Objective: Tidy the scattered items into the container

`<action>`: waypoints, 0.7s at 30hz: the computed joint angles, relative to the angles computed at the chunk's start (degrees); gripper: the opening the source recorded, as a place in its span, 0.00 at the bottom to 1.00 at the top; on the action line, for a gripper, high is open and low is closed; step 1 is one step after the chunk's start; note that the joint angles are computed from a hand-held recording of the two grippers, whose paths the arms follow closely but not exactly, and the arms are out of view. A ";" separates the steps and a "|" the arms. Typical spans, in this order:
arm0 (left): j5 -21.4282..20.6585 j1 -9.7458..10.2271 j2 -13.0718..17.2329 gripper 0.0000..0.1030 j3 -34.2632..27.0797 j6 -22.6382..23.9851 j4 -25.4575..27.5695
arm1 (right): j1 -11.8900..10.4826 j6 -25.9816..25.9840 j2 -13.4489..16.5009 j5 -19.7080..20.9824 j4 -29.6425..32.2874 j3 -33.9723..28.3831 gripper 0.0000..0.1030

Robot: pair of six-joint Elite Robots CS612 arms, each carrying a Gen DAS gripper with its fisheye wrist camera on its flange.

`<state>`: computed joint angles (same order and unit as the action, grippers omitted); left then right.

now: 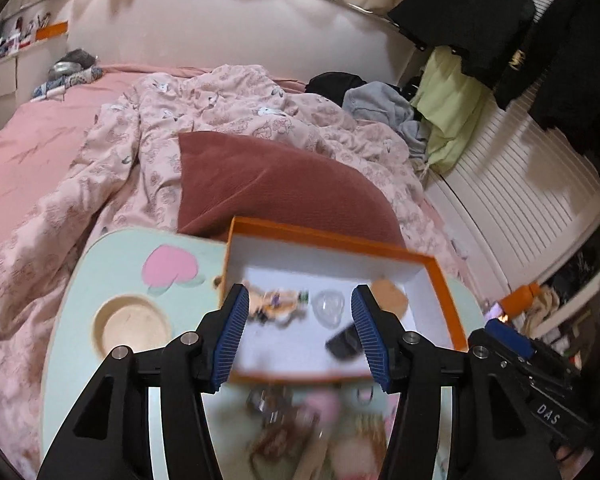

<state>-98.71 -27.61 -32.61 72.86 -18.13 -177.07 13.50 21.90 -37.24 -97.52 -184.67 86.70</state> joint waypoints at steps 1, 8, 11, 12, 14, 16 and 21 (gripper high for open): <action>0.33 -0.11 -0.71 0.63 1.67 0.73 -0.80 | 0.35 -0.61 -0.59 -0.23 0.90 1.26 0.49; 3.79 -2.32 -5.27 0.68 15.13 5.43 -6.52 | 2.14 -0.63 -1.53 0.46 6.36 6.51 0.49; 5.57 -3.35 -6.04 0.68 18.73 4.33 -8.00 | 2.64 0.82 -1.16 -0.34 7.53 7.21 0.49; 7.13 -3.80 -6.23 0.68 19.61 3.93 -7.86 | 2.70 1.10 -1.06 -0.63 7.79 7.28 0.49; 10.79 -4.70 -6.33 0.68 20.62 4.08 -6.97 | 2.98 1.07 -0.70 -1.57 8.20 7.15 0.50; 12.96 -5.16 -6.06 0.68 20.34 5.27 -5.41 | 3.40 0.72 -0.57 -2.93 8.61 7.04 0.57; 17.00 -5.85 -4.87 0.86 19.59 5.91 -3.81 | 4.22 0.58 0.29 -6.19 8.18 6.43 0.82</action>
<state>-81.71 -33.46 -37.48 92.44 -12.21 -180.88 17.72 22.48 -36.95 -103.70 -176.48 93.13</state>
